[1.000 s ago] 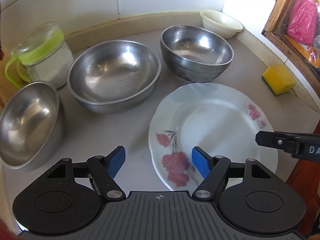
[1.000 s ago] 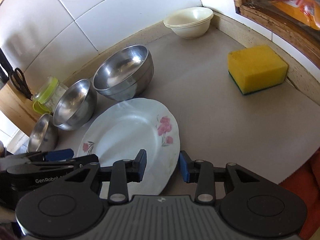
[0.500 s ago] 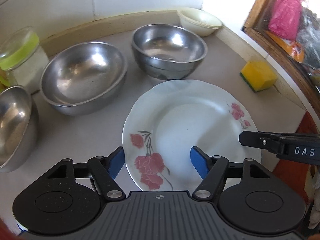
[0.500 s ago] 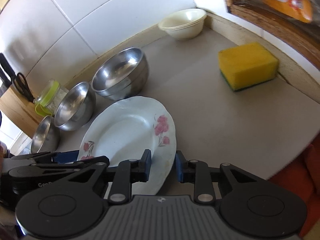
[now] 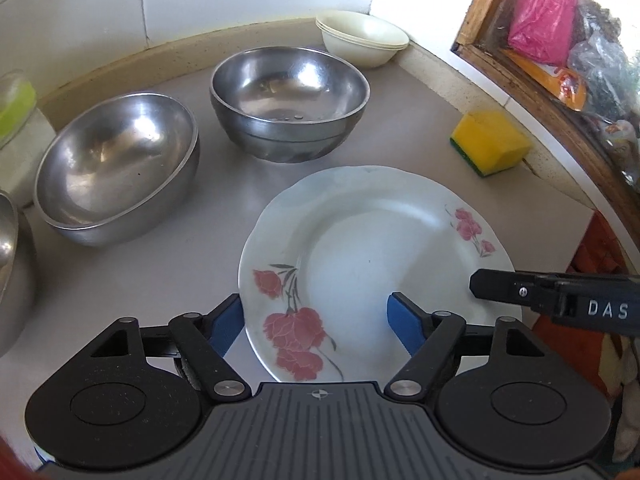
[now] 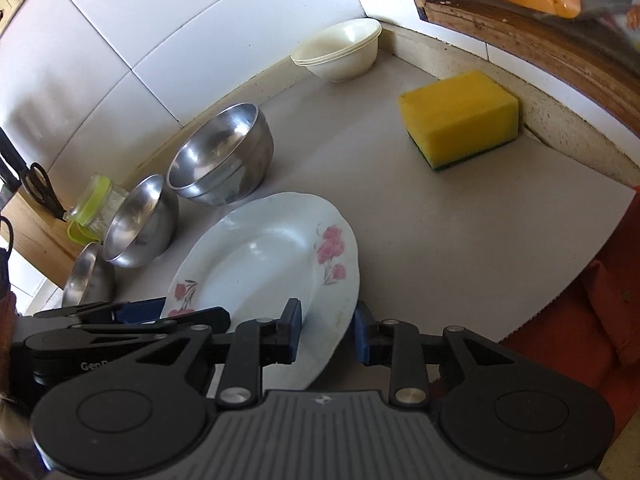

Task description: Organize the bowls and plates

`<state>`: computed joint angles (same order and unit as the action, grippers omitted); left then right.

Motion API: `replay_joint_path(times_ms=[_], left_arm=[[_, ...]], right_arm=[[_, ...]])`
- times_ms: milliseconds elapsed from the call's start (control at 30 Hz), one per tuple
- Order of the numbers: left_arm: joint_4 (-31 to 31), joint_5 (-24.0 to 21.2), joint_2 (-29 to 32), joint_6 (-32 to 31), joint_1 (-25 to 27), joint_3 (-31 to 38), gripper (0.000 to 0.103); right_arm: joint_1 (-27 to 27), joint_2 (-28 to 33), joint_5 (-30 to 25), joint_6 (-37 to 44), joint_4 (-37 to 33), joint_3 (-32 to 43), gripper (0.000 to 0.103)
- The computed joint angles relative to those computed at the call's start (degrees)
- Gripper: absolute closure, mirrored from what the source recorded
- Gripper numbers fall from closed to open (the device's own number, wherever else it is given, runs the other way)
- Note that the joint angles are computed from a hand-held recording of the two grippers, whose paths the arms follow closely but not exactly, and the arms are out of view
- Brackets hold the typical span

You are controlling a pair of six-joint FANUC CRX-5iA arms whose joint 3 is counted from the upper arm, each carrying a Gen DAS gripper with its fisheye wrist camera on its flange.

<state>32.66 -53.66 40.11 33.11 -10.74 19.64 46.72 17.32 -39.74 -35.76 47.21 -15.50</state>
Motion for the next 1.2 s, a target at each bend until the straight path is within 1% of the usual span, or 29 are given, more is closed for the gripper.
replay_joint_path(times_ms=[67,167,300,367,433,633,800,900,1100,1133,1167,1200], left_arm=[[0.1,-0.3,0.0,0.4,0.0,0.2,0.021],[1.5,0.2,-0.7,-0.7,0.2,-0.5,0.022],[3.7,0.2,-1.5,-1.3,0.4,-1.2,0.022],[4.7,0.5,-1.9,-2.2,0.4,-1.8,0.022],[4.3,0.4,-2.0,-2.6,0.4,-1.8,0.022],[2.3,-1.1,-1.4,-0.1,0.5,-0.5,0.022],[2.6,0.4,-2.6,-1.3,0.8,-2.3,0.022],[2.6,1.5,-3.6,-1.6,1.2,-3.8,0.022],[3.9,4.7,-7.1,-3.6,2.1,-8.8,0.022],[5.4,4.5,-7.6,-5.8,2.3,-9.9,0.042],[8.3,1.3,-7.5,-9.7,2.8,-10.3,0.057],[9.1,-0.6,-7.7,-11.1,2.8,-10.6,0.052]], right_arm=[[-0.1,-0.7,0.8,-2.1,1.2,-1.1,0.072],[-0.2,-1.7,1.9,-5.9,3.9,-2.7,0.072],[0.0,-2.6,1.0,-8.4,6.3,-3.3,0.073],[0.1,-2.7,0.4,-7.4,6.3,-3.0,0.073],[0.4,-2.4,-0.2,-5.9,5.0,-2.2,0.072],[0.7,-2.3,0.9,-5.8,4.0,-2.3,0.073],[1.1,-2.0,0.4,-3.9,4.0,-1.7,0.073],[1.3,-2.0,1.0,-3.8,5.0,-1.7,0.073],[1.7,-1.9,1.7,-3.1,7.0,-1.3,0.073],[1.5,-2.2,3.2,-4.0,9.1,-2.1,0.081],[1.1,-2.3,5.3,-3.7,9.8,-2.3,0.082],[1.2,-1.8,6.0,-1.2,9.0,-1.3,0.082]])
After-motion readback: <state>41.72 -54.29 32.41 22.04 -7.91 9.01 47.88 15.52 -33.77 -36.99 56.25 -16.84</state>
